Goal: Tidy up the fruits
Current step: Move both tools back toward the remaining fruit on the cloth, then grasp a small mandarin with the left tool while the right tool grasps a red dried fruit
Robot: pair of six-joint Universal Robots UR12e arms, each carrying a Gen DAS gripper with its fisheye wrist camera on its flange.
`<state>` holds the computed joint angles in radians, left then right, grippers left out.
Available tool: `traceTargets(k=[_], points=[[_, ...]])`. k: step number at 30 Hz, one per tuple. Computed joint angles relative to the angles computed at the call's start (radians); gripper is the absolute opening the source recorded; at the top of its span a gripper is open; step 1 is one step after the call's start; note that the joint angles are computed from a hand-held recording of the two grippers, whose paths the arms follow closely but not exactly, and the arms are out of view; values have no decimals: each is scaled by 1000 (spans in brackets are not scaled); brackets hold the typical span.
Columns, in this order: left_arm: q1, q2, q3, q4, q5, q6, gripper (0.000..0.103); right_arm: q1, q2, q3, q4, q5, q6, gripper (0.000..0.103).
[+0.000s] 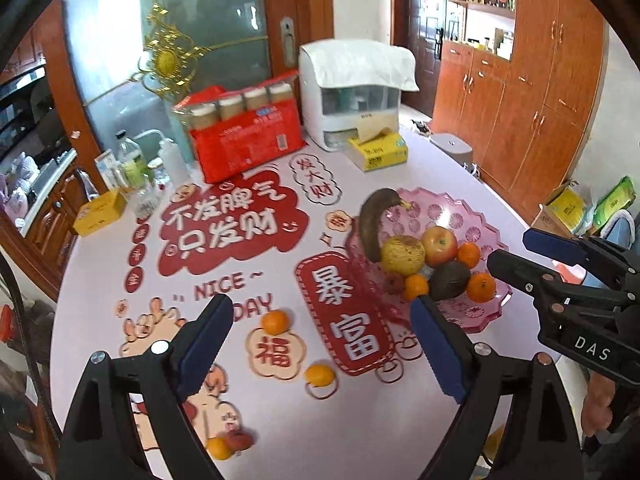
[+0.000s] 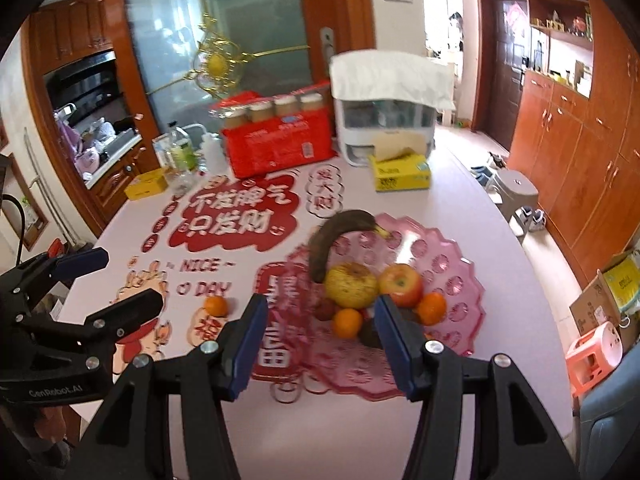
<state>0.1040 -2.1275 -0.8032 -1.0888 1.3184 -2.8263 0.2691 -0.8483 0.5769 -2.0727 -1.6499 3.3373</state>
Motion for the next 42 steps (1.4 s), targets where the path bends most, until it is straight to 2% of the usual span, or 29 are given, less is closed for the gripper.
traceTargets(k=[9,13,18,24,30,34,37,42], points=[[63,48,-69,69,-25,6,90,53,45,-93,18,-11,-5,56],[96,65,-101,95,-50,10,99,73,69,-132,40,-21,-1,56],[127,65,-118,83,-43,17,100,93,110,-198,97,-33,25,56],[151,37,-95,25,-17,45,100,111,177,-299,187,-45,67,56],[168,-1,-63,-68,-5,119,99,124,254,-411,289,-56,104,56],[180,-17,-62,-167,-14,157,99,127,273,-422,318,-45,136,56],[185,-21,-74,-252,-20,220,94,131,278,-412,332,-40,153,56],[186,-8,-130,-316,-23,324,82,137,267,-360,352,17,169,56]])
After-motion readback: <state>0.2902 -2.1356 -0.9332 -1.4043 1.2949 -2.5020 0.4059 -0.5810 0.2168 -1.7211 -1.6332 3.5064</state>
